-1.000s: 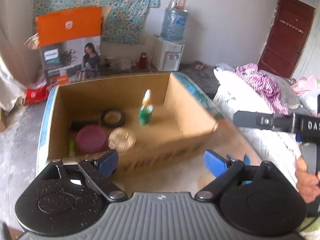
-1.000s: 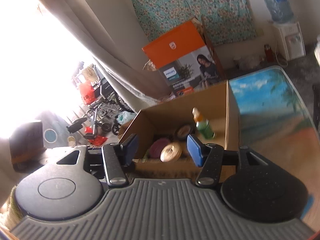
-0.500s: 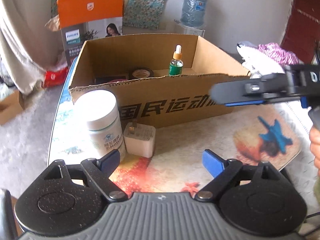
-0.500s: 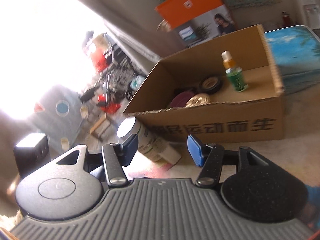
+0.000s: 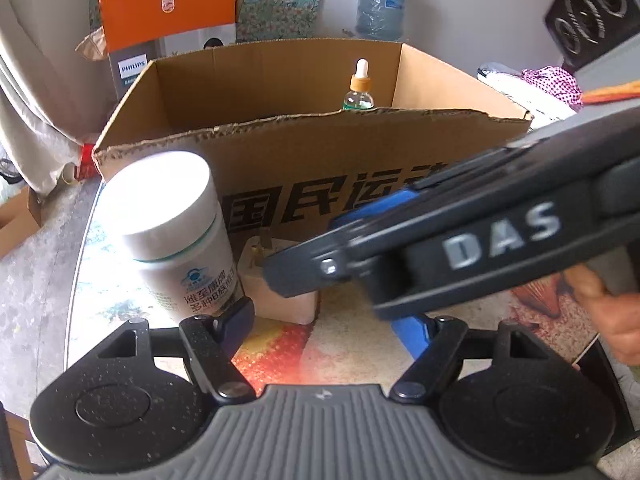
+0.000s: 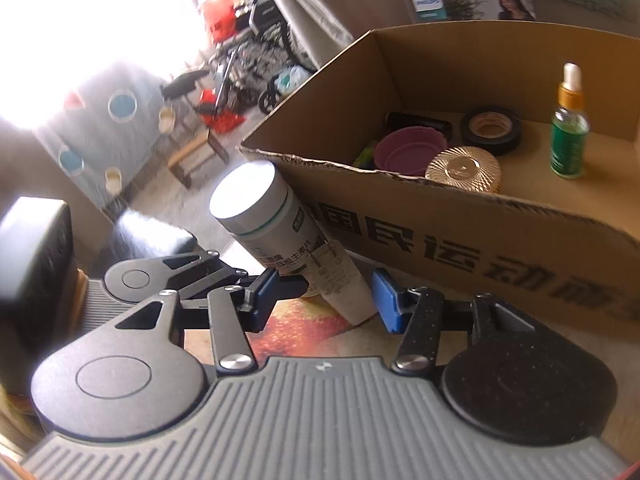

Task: Organize rigid objects
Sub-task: 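Withdraw the open right tool from the box to the white charger, then close the right tool on the white plug charger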

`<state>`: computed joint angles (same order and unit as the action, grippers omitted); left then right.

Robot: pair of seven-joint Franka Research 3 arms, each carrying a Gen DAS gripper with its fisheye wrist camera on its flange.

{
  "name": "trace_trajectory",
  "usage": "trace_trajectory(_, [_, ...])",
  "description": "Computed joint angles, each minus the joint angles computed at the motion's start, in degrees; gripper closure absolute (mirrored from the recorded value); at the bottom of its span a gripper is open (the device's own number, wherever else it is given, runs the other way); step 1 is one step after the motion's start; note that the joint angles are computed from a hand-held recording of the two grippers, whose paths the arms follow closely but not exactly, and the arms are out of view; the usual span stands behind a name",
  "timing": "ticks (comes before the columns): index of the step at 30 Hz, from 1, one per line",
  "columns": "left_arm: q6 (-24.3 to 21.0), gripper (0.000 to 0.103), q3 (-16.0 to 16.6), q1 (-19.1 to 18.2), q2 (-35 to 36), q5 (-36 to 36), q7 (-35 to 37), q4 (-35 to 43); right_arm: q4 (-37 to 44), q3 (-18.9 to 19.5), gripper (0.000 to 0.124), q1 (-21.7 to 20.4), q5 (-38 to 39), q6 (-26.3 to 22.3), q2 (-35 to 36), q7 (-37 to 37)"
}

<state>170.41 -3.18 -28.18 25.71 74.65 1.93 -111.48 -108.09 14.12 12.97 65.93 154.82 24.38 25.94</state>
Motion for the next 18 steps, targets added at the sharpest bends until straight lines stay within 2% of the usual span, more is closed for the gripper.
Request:
trace_trajectory(3, [0.89, 0.027, 0.16, 0.15, 0.56, 0.05, -0.08, 0.31, 2.68, -0.87, 0.079, 1.15, -4.59, -0.3, 2.31, 2.4])
trace_trajectory(6, [1.58, 0.027, 0.43, 0.0, 0.91, 0.11, 0.1, 0.49, 4.39, -0.53, 0.088, 1.08, -7.43, -0.63, 4.01, 3.51])
trace_trajectory(14, [3.32, 0.027, 1.18, -0.57, 2.03, -1.32, 0.85, 1.45, 3.99, 1.11, 0.094, -0.68, -7.83, -0.48, 3.82, 2.46])
trace_trajectory(18, [4.43, 0.027, 0.88, -0.91, 2.59, -3.7, 3.92, 1.89, 2.11, 0.92, 0.095, -1.1, -7.14, -0.07, 2.44, 2.46])
